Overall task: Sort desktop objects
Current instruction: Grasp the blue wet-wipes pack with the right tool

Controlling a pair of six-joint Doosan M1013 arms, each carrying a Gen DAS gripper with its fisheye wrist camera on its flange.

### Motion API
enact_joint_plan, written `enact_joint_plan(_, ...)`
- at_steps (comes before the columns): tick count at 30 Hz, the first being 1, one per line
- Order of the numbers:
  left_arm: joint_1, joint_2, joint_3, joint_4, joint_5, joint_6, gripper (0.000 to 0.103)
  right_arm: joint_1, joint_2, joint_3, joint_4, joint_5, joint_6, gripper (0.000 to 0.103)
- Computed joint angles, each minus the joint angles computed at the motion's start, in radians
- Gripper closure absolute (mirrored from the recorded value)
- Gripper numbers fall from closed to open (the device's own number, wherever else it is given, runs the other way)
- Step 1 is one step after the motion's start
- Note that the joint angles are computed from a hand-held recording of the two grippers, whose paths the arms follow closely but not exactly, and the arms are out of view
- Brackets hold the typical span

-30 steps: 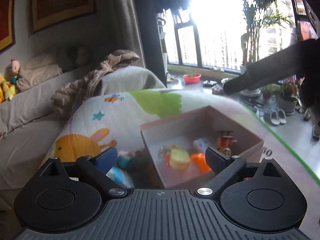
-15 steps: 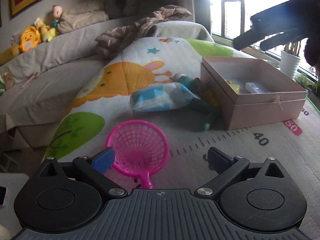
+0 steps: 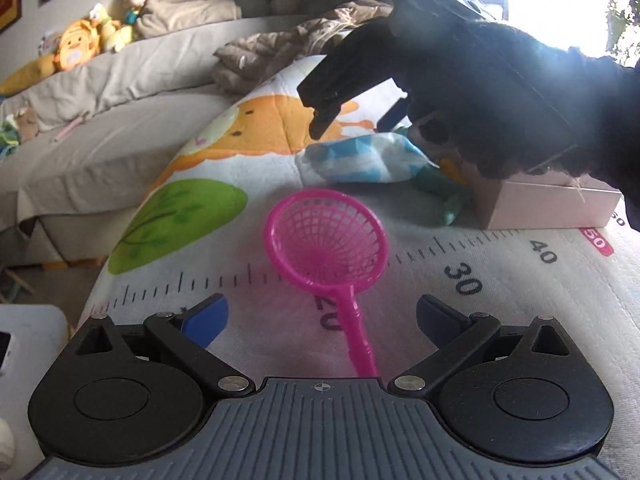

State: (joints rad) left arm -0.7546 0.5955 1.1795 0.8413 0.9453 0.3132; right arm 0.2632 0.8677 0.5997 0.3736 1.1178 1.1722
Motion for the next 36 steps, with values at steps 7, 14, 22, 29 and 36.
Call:
enact_joint_plan(7,0.01,-0.013,0.025,-0.038,-0.044,-0.017,0.0,-0.049,-0.023,0.039,0.273,0.295,-0.014,0.021)
enact_joint_plan(14,0.001,-0.004,0.013,-0.052,-0.066,0.039,0.0,-0.029,-0.125,0.212,0.259,0.103,-0.239,0.013)
enact_joint_plan(22,-0.006,-0.006,0.006,-0.077,-0.015,0.046,0.0,-0.001,-0.113,0.236,0.198,0.104,-0.285,0.028)
enact_joint_plan(29,-0.014,-0.027,0.032,-0.093,-0.062,0.05,0.0,-0.043,-0.27,0.481,0.182,-0.041,-0.406,0.039)
enact_joint_plan(36,-0.006,-0.012,0.009,-0.155,-0.086,0.095,0.0,-0.127,-0.376,0.654,0.206,-0.151,-0.333,0.039)
